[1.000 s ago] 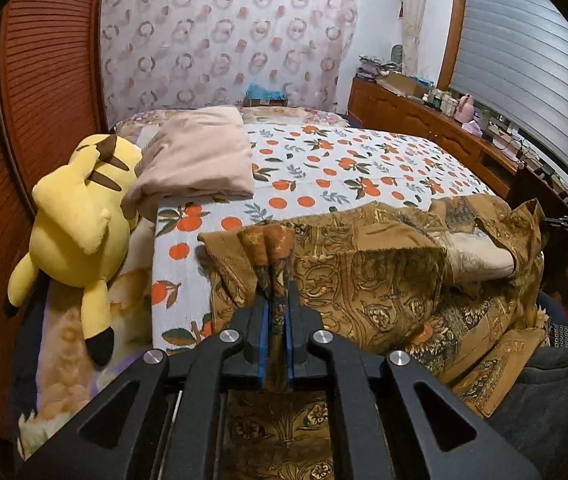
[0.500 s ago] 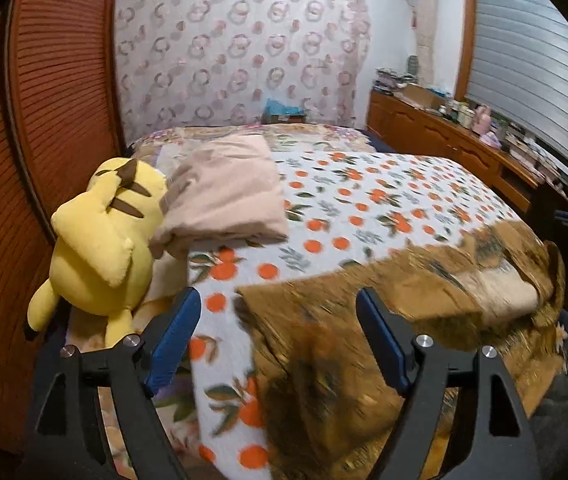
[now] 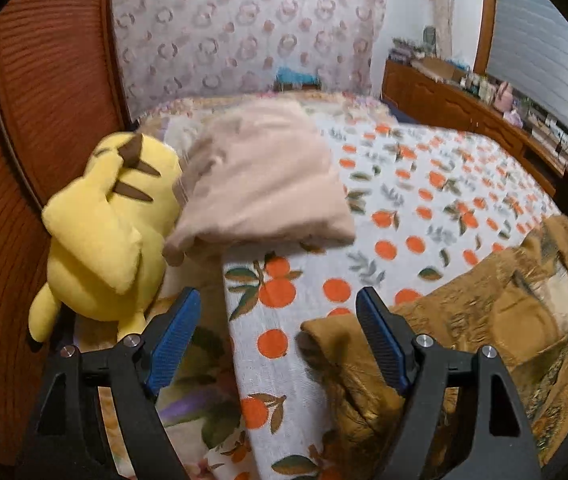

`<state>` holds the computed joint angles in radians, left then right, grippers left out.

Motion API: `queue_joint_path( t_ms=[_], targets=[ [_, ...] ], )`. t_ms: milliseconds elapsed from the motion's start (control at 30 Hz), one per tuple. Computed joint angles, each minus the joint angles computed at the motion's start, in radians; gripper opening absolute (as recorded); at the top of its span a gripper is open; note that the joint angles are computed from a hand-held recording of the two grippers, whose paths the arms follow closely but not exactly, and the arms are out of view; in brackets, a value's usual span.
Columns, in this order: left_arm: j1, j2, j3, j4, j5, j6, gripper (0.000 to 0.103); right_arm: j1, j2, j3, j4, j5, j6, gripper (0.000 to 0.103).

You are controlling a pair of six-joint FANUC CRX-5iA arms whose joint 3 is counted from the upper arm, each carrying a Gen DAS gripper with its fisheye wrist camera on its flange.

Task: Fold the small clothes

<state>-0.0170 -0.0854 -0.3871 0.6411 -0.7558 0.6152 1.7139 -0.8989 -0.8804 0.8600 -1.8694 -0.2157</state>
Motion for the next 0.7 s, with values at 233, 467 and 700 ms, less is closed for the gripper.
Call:
queue_joint_path(
  t_ms=[233,467,700],
  targets=[
    [-0.001,0.026,-0.002,0.016,-0.097,-0.047,0.077,-0.078,-0.030,-0.013,-0.055,0.074,0.031,0.070],
    [0.000,0.035,-0.007,0.021,-0.114,-0.044,0.065,-0.198,-0.031,-0.008,-0.093,0.168,0.091,0.070],
    [-0.001,0.043,-0.004,0.045,-0.129,-0.058,0.050,-0.263,-0.029,-0.004,-0.106,0.224,0.126,0.070]
  ],
)
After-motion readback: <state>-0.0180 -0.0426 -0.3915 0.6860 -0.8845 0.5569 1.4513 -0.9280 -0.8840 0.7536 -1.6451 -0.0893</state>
